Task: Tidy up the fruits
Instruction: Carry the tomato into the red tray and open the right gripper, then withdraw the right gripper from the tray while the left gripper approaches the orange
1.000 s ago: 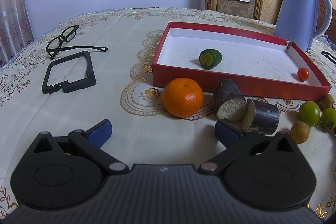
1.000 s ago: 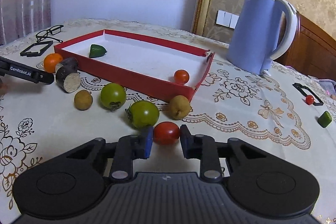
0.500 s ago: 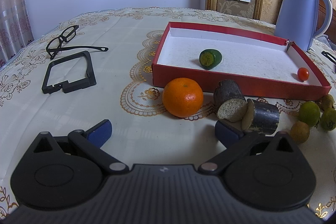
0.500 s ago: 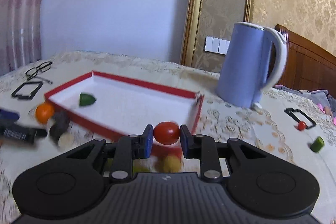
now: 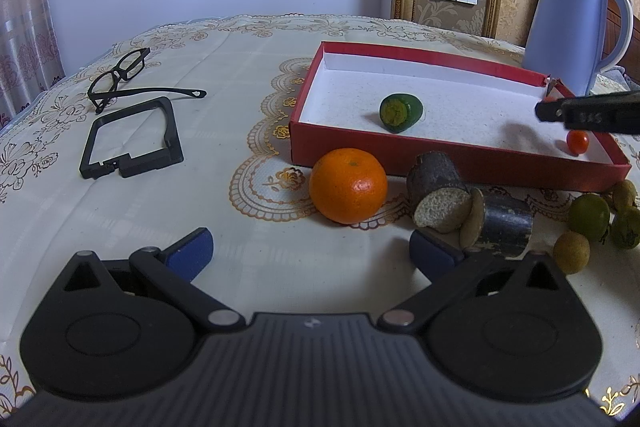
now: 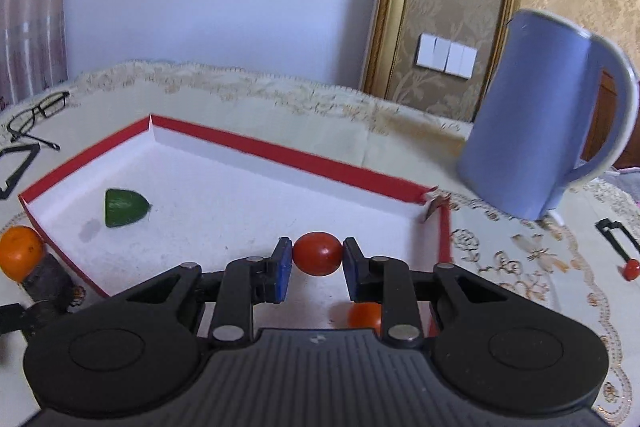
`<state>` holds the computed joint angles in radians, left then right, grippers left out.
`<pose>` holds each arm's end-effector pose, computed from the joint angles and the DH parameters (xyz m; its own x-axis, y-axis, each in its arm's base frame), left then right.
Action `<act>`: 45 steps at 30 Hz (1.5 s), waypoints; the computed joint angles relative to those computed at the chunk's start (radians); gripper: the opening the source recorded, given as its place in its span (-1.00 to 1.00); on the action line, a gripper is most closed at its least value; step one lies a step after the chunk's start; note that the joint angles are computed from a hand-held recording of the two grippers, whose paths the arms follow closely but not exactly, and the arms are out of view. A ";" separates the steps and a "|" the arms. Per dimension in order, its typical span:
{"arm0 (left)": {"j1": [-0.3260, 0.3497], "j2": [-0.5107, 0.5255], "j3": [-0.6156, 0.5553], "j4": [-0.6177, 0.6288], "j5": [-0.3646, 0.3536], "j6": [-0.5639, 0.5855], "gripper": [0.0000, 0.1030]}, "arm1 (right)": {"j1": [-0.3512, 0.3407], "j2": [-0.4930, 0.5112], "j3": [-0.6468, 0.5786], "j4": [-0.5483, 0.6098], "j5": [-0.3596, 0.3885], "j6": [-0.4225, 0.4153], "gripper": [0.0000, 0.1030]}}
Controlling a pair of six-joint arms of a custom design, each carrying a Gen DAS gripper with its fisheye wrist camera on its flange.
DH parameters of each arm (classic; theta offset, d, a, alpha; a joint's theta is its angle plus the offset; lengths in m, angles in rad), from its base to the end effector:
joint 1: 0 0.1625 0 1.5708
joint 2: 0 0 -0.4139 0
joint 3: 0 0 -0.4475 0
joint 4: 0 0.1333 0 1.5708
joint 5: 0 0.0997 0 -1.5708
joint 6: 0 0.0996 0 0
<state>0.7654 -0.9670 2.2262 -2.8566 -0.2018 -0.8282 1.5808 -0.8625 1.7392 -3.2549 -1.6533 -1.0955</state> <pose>-0.1807 -0.4938 0.0600 -0.6377 -0.4247 -0.6426 0.3713 0.5615 -0.7395 0.1320 -0.6949 0.1363 -0.4501 -0.5920 0.6685 -0.8898 0.3604 -0.2800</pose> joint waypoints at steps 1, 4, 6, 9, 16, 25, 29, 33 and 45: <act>-0.001 0.000 -0.001 0.003 0.000 -0.003 1.00 | 0.002 0.007 -0.006 0.005 -0.012 -0.005 -0.48; -0.001 0.000 -0.001 0.003 0.000 -0.003 1.00 | 0.004 0.018 -0.018 0.036 -0.031 0.006 -0.48; -0.001 0.000 -0.001 0.005 0.000 -0.004 1.00 | 0.005 0.023 -0.027 0.062 -0.045 0.014 -0.48; -0.001 -0.001 0.000 0.004 0.000 -0.003 1.00 | 0.008 0.029 -0.031 0.066 -0.060 0.015 -0.48; -0.001 0.000 0.000 0.004 0.000 -0.004 1.00 | 0.009 0.022 -0.024 0.066 -0.065 0.028 -0.45; -0.001 0.000 0.000 0.003 0.000 -0.003 1.00 | -0.012 -0.067 0.089 -0.055 -0.004 0.073 0.19; -0.001 0.000 0.000 0.002 0.000 -0.002 1.00 | -0.030 -0.131 0.141 -0.057 0.000 0.089 0.25; -0.001 0.001 -0.001 0.001 0.000 -0.001 1.00 | -0.059 -0.185 0.186 -0.086 0.012 0.108 0.30; 0.000 0.002 -0.001 -0.003 0.000 0.002 1.00 | -0.133 -0.206 0.190 -0.164 -0.084 0.236 0.31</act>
